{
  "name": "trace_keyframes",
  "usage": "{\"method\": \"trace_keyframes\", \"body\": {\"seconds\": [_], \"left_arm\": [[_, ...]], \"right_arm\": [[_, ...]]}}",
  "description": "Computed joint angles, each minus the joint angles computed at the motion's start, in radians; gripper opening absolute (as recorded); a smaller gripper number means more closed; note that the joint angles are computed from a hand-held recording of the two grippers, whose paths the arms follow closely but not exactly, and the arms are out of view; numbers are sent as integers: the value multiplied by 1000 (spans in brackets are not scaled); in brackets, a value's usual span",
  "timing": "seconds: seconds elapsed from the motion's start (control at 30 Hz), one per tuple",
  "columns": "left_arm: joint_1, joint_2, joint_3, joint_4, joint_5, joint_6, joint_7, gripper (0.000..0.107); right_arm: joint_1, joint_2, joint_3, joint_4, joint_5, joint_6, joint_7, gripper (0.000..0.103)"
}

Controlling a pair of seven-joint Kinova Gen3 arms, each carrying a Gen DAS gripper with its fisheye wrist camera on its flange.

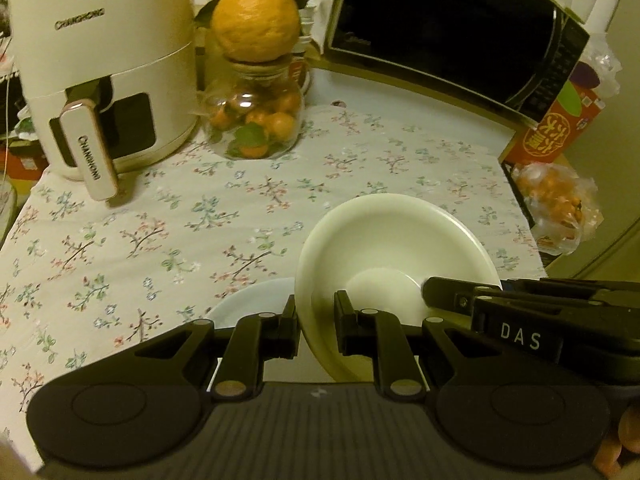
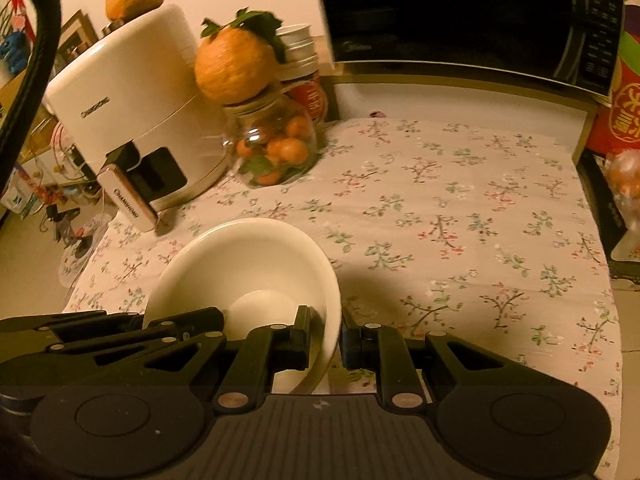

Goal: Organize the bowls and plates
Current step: 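Lift the nested bowls and carry them over the plate stack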

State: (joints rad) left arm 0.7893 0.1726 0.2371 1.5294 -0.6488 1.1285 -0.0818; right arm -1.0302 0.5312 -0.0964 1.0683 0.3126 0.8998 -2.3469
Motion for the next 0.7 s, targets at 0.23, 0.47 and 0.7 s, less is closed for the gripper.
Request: {"method": "trace_keyframes", "body": {"seconds": [0.23,0.47,0.7], "left_arm": [[-15,-35,9,45,24,1,16,15],[-41,-69,33,81,45,7,28,15],[-54,-87,55,93,62,21,26,15]], "right_arm": [[-1,27,-17,-36,-31,18,41,14],[-9,49,-23,-73,-65,36,86,14],[-15,55,-29,-94,-96,56,124,14]]}}
